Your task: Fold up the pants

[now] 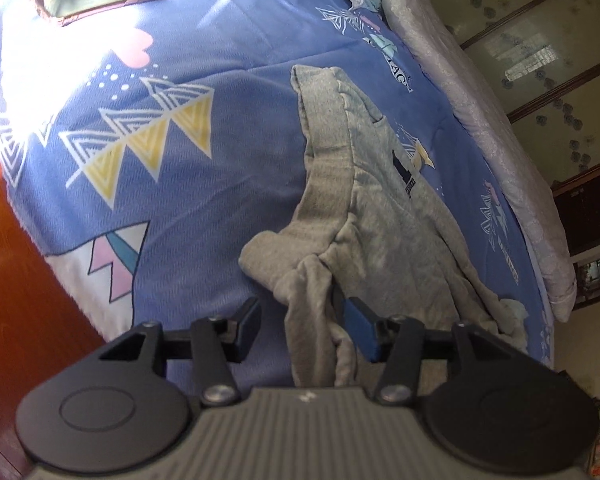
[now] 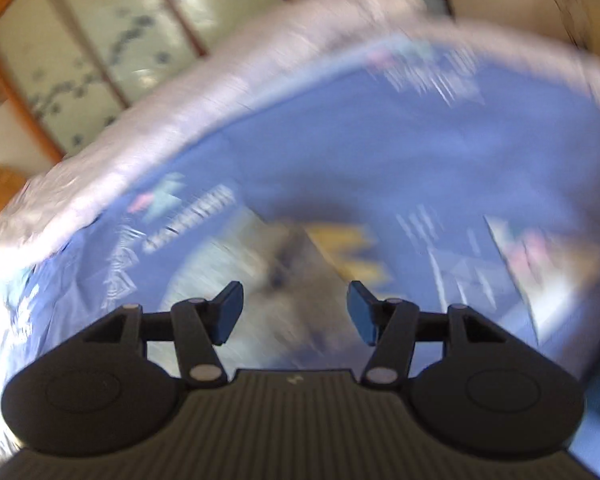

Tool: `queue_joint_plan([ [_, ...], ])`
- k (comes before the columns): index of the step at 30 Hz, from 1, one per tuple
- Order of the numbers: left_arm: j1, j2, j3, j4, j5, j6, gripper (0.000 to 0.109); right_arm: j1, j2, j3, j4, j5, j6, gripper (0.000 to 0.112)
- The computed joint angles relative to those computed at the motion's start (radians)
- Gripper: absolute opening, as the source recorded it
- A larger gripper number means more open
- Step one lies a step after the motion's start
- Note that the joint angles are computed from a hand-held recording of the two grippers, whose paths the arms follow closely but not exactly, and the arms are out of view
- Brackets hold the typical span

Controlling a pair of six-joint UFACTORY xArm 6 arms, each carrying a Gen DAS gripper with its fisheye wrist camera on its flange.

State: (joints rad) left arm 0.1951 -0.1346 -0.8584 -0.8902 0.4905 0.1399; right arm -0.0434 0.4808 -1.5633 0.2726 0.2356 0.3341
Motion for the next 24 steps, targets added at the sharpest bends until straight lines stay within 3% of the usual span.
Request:
queue_joint_plan([
  [3, -0.014, -0.026, 0.038, -0.064, 0.014, 0.003, 0.056, 0.008, 0.067, -0.049, 0.139, 0.018, 0.062, 0.061],
  [6, -0.034, -0.029, 0.06, -0.102, 0.011, -0.005, 0.056, 0.04, 0.15, -0.135, 0.413, -0.006, -0.034, 0.061],
  [7, -0.046, -0.021, 0.061, -0.118, -0.002, -0.002, 0.051, 0.049, 0.182, -0.179, 0.447, -0.004, -0.049, 0.061],
  [8, -0.058, -0.008, 0.057, -0.129, -0.014, 0.004, 0.048, 0.058, 0.208, -0.216, 0.438, -0.002, -0.045, 0.049],
  [10, -0.069, 0.029, 0.034, -0.146, -0.013, 0.031, 0.011, 0.064, 0.249, -0.295, 0.306, 0.063, 0.029, 0.017],
  [13, -0.081, 0.052, 0.017, -0.123, -0.023, 0.006, 0.011, 0.067, 0.202, -0.26, 0.04, 0.021, 0.178, 0.016],
  [15, -0.083, 0.035, 0.023, -0.139, -0.032, 0.045, 0.01, 0.057, 0.091, -0.124, -0.091, -0.085, 0.196, 0.016],
  [18, -0.076, 0.0, 0.037, -0.165, -0.034, 0.089, 0.01, -0.006, -0.112, 0.088, -0.336, -0.202, 0.332, 0.016],
  [21, -0.057, -0.026, 0.05, -0.237, -0.015, 0.15, 0.01, -0.076, -0.315, 0.252, -0.39, -0.219, 0.343, 0.016],
  [24, -0.039, -0.042, 0.053, -0.297, 0.012, 0.196, 0.01, -0.131, -0.481, 0.349, -0.432, -0.154, 0.321, 0.019],
])
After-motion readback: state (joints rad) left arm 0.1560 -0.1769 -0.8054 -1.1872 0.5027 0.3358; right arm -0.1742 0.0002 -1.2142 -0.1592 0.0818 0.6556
